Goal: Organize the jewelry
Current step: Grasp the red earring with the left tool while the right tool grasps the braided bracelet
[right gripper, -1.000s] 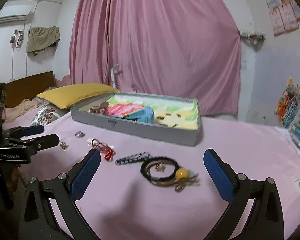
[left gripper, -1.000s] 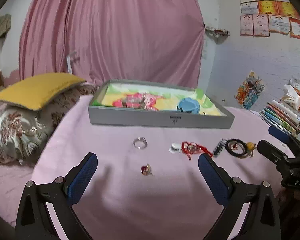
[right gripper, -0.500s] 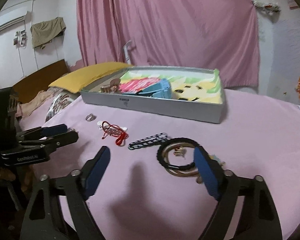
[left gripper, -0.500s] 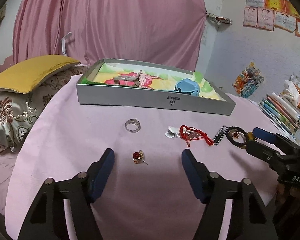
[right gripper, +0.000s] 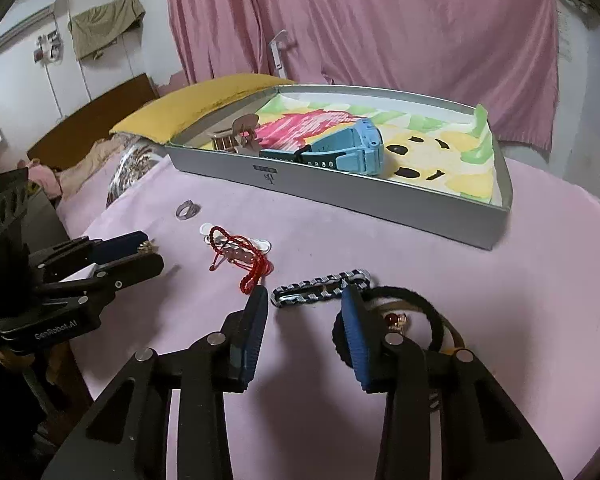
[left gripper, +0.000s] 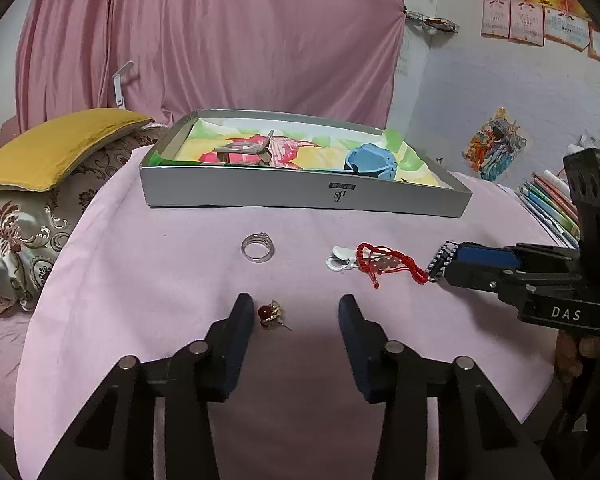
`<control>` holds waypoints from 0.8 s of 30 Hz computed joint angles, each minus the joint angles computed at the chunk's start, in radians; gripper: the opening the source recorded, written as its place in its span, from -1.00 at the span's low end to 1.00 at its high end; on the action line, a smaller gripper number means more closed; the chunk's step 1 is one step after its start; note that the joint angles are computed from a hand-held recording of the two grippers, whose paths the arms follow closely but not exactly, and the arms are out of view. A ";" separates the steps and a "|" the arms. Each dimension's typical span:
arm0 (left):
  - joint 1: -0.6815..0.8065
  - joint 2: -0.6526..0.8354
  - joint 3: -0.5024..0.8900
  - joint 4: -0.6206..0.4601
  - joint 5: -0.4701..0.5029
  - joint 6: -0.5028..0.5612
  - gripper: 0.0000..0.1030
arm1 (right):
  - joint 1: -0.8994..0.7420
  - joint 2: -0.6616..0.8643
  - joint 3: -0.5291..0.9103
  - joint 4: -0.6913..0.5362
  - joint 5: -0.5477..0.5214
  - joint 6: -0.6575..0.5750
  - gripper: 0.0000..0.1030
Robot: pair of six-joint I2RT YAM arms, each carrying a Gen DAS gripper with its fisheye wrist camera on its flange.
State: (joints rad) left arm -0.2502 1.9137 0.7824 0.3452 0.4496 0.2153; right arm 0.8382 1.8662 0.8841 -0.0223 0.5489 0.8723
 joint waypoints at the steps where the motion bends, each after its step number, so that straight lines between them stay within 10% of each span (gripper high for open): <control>1: -0.001 -0.001 0.000 -0.001 -0.003 0.001 -0.28 | -0.007 0.005 0.017 -0.020 -0.005 -0.008 -0.34; 24: -0.014 0.007 0.016 -0.013 -0.015 0.010 -0.72 | -0.085 0.081 0.166 -0.134 -0.075 -0.148 -0.54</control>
State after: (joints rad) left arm -0.2646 1.9203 0.7985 0.3324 0.4344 0.2249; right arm 0.7528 1.9467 1.0498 -0.1563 0.4737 0.7245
